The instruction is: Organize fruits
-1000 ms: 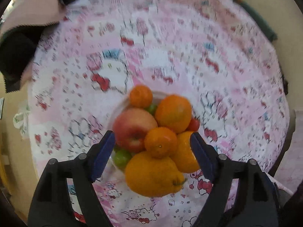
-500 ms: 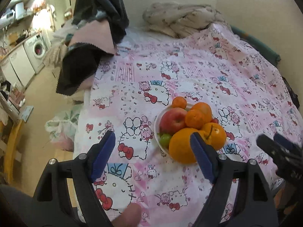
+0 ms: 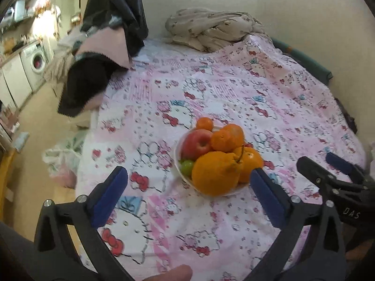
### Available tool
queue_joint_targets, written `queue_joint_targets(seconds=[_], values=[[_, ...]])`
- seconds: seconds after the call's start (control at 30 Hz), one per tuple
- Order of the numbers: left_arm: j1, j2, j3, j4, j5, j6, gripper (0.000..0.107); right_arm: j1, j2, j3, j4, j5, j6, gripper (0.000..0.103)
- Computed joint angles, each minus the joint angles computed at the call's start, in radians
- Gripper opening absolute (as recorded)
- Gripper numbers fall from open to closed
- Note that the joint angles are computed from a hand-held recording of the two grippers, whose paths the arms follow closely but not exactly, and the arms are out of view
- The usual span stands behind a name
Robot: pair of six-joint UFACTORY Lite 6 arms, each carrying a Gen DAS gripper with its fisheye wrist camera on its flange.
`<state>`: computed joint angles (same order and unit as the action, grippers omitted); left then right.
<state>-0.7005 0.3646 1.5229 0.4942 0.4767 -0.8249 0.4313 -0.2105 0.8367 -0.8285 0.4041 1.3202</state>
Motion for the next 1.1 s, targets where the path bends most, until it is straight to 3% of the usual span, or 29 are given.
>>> queue_joint_targets(seconds=[1.1], values=[[-0.021,0.013,0.013,0.029,0.022,-0.026,0.103,-0.005,-0.003,-0.006,-0.002,0.014,0.020,0.103]])
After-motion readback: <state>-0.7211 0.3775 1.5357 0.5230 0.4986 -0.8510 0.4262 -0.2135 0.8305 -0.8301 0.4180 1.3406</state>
